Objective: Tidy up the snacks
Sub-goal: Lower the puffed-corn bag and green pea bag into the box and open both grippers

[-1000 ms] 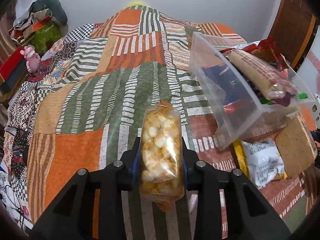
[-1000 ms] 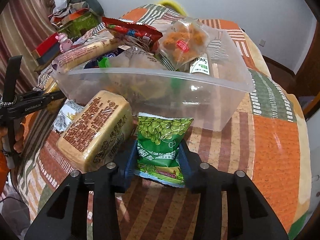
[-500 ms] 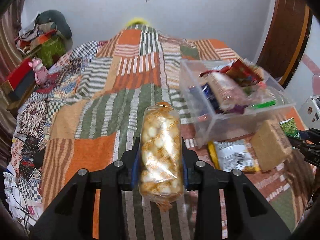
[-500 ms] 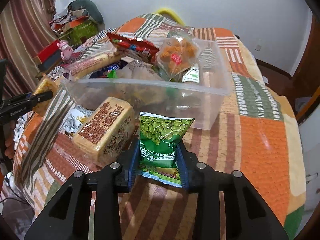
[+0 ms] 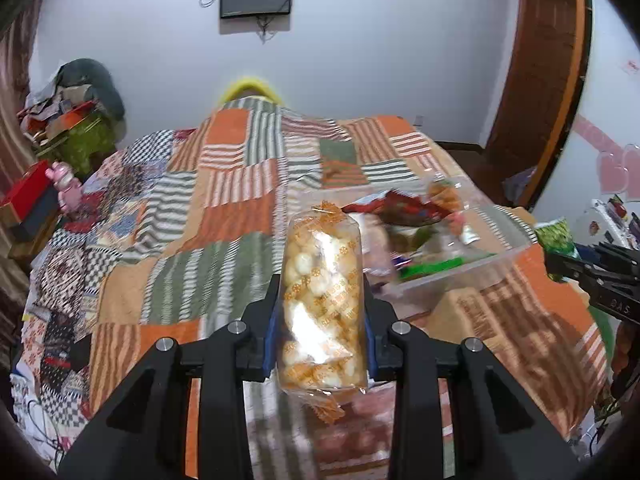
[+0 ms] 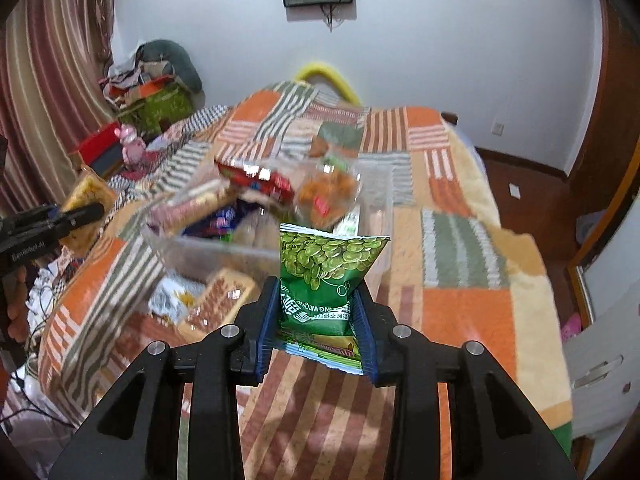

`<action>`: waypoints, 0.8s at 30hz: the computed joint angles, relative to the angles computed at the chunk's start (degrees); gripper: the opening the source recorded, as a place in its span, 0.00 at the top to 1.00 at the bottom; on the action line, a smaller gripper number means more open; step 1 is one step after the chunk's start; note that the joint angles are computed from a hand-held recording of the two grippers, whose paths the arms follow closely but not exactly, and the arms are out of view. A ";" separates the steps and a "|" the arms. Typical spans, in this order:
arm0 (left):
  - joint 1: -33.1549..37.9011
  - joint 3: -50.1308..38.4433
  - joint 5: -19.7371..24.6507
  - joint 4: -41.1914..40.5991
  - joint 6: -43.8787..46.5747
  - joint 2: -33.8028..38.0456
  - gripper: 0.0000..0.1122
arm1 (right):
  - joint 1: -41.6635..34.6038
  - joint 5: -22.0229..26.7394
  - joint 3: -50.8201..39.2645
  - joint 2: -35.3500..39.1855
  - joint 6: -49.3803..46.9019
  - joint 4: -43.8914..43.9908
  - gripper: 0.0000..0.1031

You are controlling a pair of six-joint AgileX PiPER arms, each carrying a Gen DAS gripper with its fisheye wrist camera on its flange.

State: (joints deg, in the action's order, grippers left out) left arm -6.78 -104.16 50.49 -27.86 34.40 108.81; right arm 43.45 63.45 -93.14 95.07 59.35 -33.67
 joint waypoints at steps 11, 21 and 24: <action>-6.72 -7.05 1.61 -1.32 -2.02 3.70 0.71 | -3.12 -2.21 -3.83 2.24 -1.59 -1.76 0.69; -11.11 -19.67 6.51 1.69 -6.70 14.06 0.71 | -7.92 -5.49 -6.62 7.29 -6.34 3.03 0.69; -12.10 -22.30 6.86 3.14 -7.49 16.53 0.71 | -8.80 -5.28 -7.73 8.95 -7.57 3.80 0.69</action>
